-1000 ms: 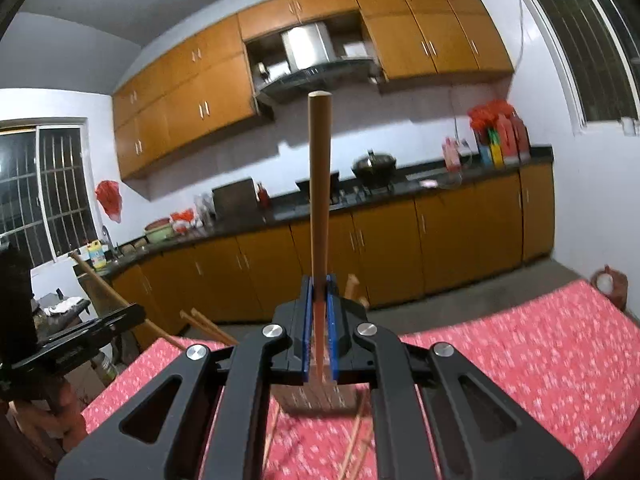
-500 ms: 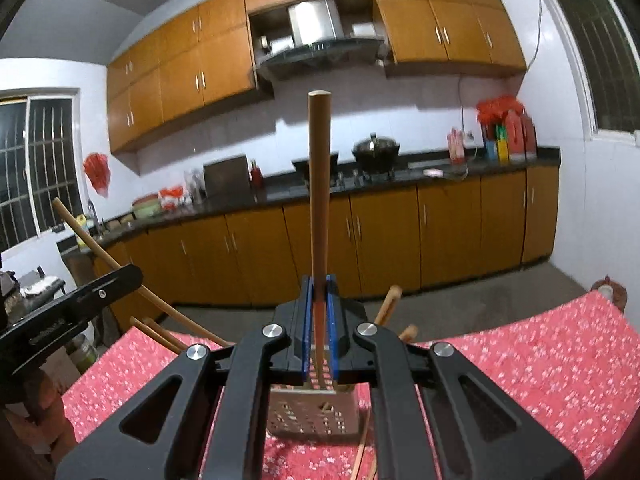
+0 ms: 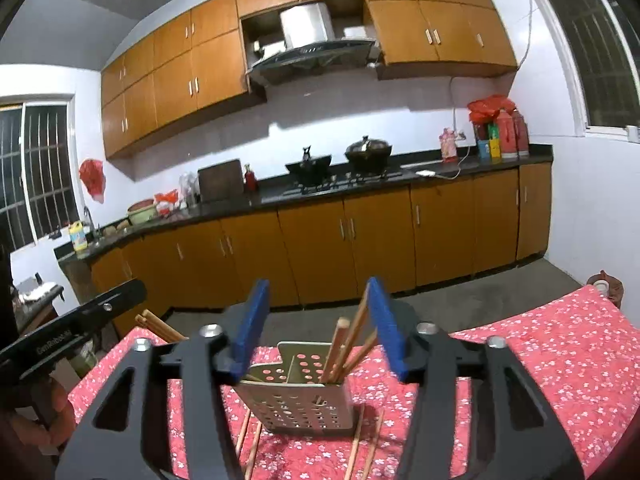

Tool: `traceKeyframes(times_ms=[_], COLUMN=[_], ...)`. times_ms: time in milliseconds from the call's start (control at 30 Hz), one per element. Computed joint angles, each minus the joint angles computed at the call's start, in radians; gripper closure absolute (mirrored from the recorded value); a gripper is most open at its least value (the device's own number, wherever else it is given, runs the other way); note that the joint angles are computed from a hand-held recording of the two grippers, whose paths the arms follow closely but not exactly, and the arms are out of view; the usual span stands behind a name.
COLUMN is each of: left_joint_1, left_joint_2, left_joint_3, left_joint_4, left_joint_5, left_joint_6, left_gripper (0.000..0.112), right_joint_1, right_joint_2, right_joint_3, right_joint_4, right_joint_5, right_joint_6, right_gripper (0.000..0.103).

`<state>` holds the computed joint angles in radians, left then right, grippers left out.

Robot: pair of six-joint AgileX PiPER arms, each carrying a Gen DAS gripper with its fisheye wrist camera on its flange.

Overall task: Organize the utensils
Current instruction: 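Open the left gripper while the right gripper opens, dropping chopsticks into the holder, then grasp a fourth chopstick with the left gripper while the right gripper grasps another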

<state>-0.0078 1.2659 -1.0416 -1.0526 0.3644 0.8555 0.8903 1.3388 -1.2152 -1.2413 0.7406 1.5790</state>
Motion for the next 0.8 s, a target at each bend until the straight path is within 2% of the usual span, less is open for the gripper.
traceKeyframes(times_ms=[33, 100, 200, 267, 367, 433, 533, 567, 667, 800], left_joint_1=[0.016, 0.07, 0.143, 0.192, 0.221, 0.224, 0.208, 0.195, 0.163, 0.118], left_joint_2=[-0.023, -0.077, -0.136, -0.155, -0.131, -0.095, -0.035, -0.018, 0.029, 0.082], left_joint_3=[0.017, 0.059, 0.118, 0.163, 0.214, 0.237, 0.281, 0.303, 0.353, 0.381], left_joint_4=[-0.027, -0.075, -0.058, -0.018, 0.097, 0.169, 0.247, 0.253, 0.241, 0.219], left_joint_5=[0.011, 0.047, 0.078, 0.094, 0.082, 0.083, 0.079, 0.071, 0.046, 0.02], left_joint_6=[0.023, 0.072, 0.071, 0.056, -0.014, -0.069, -0.113, -0.108, -0.078, -0.051], left_gripper=[0.077, 0.073, 0.069, 0.068, 0.068, 0.068, 0.071, 0.074, 0.078, 0.079], right_joint_1=[0.02, 0.048, 0.082, 0.059, -0.021, -0.092, -0.145, -0.147, -0.111, -0.054], right_joint_2=[-0.026, -0.071, -0.1, -0.106, -0.095, -0.08, -0.037, -0.012, 0.051, 0.118], right_joint_3=[0.026, 0.077, 0.138, 0.186, 0.25, 0.283, 0.345, 0.36, 0.365, 0.35], right_joint_4=[-0.028, -0.061, -0.028, 0.042, 0.193, 0.32, 0.486, 0.529, 0.564, 0.547], right_joint_5=[0.036, 0.102, 0.237, 0.261, 0.187, 0.087, -0.066, -0.113, -0.17, -0.2], right_joint_6=[0.027, 0.055, 0.029, 0.003, -0.03, -0.082, -0.149, -0.169, -0.176, -0.127], right_gripper=[0.024, 0.017, 0.017, 0.018, 0.035, 0.053, 0.071, 0.073, 0.078, 0.078])
